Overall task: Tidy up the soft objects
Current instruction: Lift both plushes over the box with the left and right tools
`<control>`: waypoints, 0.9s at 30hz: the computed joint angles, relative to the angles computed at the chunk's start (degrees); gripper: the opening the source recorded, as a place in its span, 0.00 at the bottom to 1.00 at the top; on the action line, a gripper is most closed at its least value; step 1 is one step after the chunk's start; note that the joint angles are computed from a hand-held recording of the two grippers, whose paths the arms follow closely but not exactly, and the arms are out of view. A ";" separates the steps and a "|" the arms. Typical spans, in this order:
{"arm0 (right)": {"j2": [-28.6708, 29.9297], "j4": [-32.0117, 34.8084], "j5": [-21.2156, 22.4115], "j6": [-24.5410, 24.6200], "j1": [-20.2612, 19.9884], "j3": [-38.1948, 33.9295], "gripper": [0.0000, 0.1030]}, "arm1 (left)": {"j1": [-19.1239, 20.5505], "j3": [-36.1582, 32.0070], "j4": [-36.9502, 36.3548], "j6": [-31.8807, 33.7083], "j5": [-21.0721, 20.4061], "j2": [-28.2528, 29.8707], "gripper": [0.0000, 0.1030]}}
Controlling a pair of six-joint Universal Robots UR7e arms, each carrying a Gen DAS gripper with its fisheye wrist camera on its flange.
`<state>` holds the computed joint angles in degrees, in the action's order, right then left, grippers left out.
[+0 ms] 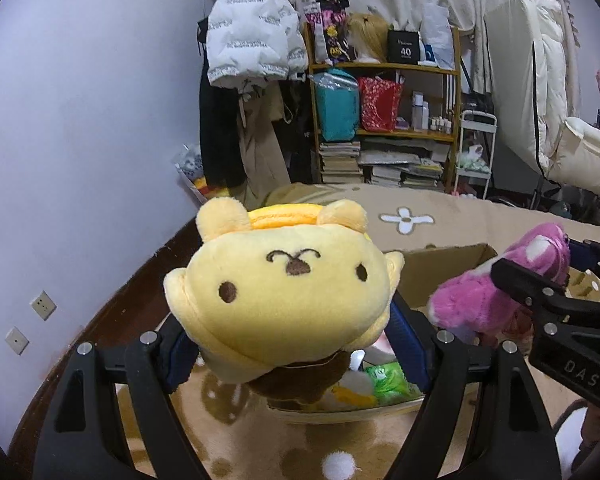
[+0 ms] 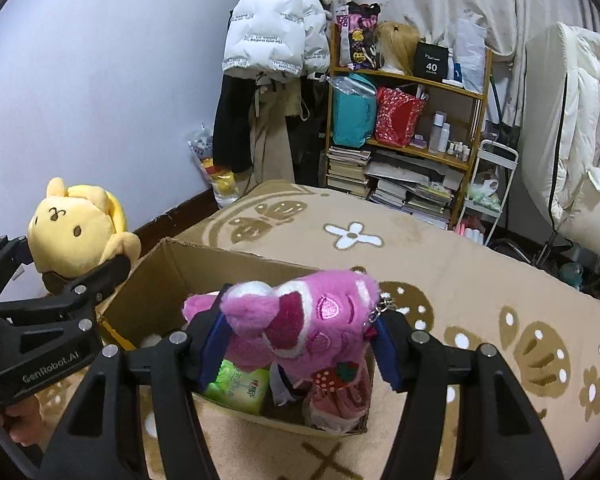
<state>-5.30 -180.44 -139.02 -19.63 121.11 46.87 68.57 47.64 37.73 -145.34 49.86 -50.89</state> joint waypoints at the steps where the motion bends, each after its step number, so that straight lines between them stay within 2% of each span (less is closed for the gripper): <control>1: 0.32 0.07 -0.04 -0.14 -0.16 -0.43 0.64 | 0.16 -0.19 0.13 0.07 0.03 0.28 0.79; 10: 1.35 -0.17 -0.18 -0.98 -1.61 -1.58 0.64 | 1.24 -2.96 2.92 -0.56 0.36 3.12 0.79; 21: 2.86 -1.29 0.10 -5.00 -1.70 -3.17 0.65 | 2.36 -6.11 7.16 -2.47 1.33 6.03 0.79; 27: 0.76 2.43 3.34 -0.43 -2.32 -0.33 0.72 | 2.45 -6.11 7.06 -2.18 0.85 6.02 0.85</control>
